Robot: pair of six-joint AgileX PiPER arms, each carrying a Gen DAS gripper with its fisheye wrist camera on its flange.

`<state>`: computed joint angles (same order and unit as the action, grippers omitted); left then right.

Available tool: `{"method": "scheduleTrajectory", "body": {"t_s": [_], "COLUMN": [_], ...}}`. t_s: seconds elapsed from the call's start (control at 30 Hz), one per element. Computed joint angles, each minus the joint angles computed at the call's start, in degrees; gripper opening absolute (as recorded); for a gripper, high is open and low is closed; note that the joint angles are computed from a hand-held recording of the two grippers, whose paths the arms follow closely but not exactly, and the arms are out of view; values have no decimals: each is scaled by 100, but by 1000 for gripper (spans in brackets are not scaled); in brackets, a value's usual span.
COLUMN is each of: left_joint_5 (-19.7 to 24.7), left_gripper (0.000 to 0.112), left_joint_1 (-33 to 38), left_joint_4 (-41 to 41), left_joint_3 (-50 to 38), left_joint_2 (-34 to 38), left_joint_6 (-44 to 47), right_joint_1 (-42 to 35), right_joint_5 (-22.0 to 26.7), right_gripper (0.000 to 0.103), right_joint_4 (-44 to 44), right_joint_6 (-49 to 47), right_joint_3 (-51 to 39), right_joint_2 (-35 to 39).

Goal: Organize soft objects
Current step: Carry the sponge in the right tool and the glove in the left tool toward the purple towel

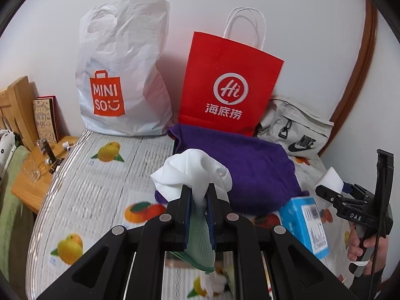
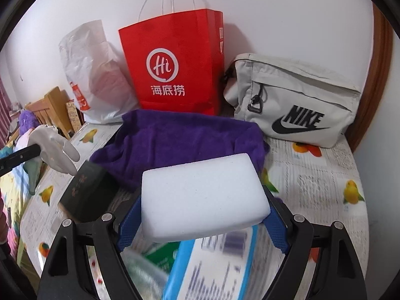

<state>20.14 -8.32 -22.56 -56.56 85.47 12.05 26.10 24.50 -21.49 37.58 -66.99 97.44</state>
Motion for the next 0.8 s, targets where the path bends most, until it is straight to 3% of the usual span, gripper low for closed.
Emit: {"method": "scheduleTrajectory", "body": {"t_s": [0.33, 0.67, 0.8], "left_joint_5": [260, 431, 529], "left_gripper": [12, 12, 12], "left_joint_1": [134, 214, 240], "left_joint_4": [-471, -714, -825], "left_joint_3": [-1179, -1980, -2176], "left_joint_2": [1221, 2098, 2314], "left_joint_6": [380, 515, 602], "right_joint_1": [-569, -725, -744], "right_joint_5": [574, 1629, 1807], "right_gripper": [84, 85, 85], "right_joint_4": [1612, 2324, 2547], "right_joint_6": [-1775, -2473, -2703], "right_joint_3": [-1619, -3093, -3300], "right_joint_2": [1570, 2777, 2956]}}
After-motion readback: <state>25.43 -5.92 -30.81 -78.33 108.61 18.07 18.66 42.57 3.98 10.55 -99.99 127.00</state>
